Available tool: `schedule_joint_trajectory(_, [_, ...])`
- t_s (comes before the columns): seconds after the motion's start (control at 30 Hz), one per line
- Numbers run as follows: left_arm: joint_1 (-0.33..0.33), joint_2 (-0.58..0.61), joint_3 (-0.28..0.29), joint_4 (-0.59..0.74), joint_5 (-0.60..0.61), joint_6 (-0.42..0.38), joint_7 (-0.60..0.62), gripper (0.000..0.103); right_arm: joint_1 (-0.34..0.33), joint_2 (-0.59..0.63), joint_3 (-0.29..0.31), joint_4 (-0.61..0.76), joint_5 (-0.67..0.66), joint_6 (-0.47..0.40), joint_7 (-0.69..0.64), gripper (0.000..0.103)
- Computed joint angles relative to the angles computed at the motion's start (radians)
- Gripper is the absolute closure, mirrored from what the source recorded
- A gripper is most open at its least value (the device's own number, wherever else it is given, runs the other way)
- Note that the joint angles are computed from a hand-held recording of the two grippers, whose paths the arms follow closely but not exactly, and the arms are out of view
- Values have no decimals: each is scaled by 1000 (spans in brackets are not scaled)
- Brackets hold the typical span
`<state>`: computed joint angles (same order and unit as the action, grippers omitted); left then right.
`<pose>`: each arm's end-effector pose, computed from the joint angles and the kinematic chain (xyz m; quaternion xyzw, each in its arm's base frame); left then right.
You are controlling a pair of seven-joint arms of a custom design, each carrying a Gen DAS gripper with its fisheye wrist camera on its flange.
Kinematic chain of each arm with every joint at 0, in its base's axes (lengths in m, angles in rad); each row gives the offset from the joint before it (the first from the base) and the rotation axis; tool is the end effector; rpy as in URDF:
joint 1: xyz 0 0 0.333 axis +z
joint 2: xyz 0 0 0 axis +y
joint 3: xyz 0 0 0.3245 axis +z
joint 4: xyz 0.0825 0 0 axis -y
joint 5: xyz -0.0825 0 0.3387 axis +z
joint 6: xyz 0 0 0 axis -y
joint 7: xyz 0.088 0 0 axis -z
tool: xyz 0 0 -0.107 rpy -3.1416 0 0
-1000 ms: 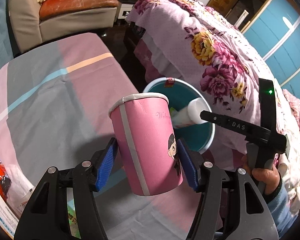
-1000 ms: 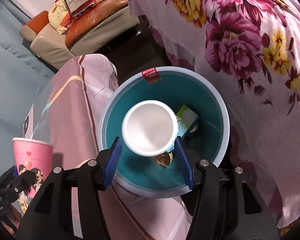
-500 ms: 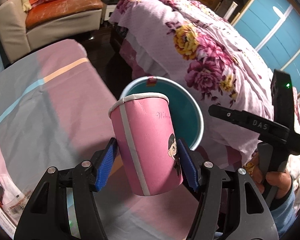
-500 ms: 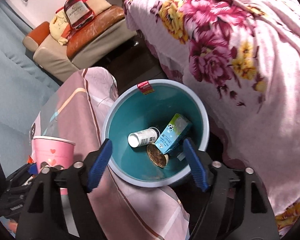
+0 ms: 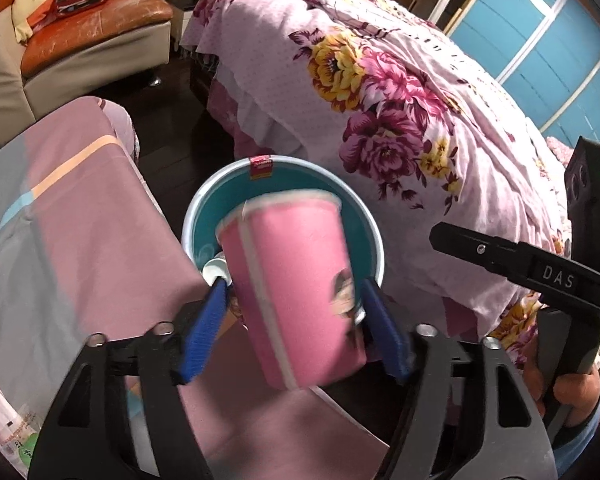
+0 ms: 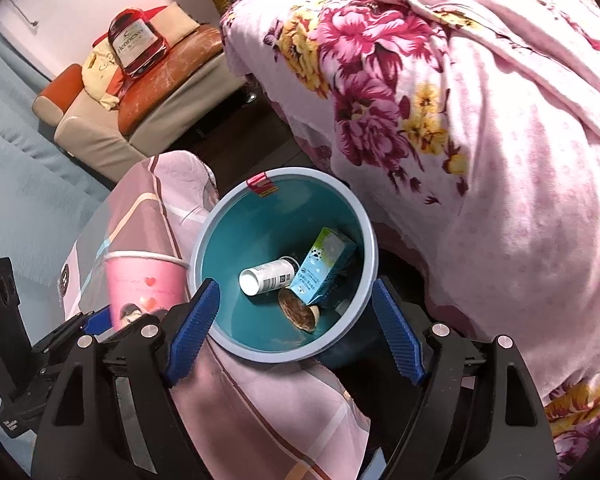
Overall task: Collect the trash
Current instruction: 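Carry the pink cup and yogurt cup over the teal bin and open both grippers, then move both open grippers back toward the trash on the table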
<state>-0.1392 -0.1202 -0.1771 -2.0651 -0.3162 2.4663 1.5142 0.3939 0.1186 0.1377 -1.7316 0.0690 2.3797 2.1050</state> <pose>0.4915 -0.1648 0.5680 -0.6550 0.7018 -0.2760 0.0474 0.5178 0.2999 0.5841 -0.6664 0.6971 -0.0294 0.2629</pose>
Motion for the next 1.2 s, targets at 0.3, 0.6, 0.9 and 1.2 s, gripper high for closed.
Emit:
schedule_joint_trajectory(0.3, [9,-44,11,-45,-14,5,-13,18,12,-2,7,16,-12,-28,13,28])
schedule_joint_trajectory(0.6, [29,-174,27,-147,-35,-9,-14,14,46,-17,23,35,-37,-67,34,24])
schedule_joint_trajectory(0.9, [84,-382,58,-285,-19,-47,-29,14,104,-8,58,67,-13,-109,27,23])
schedule_joint_trajectory(1.2, [190,-613,117,-417,18,-127,-34,13,193,59,93,187,-49,-195,31,23])
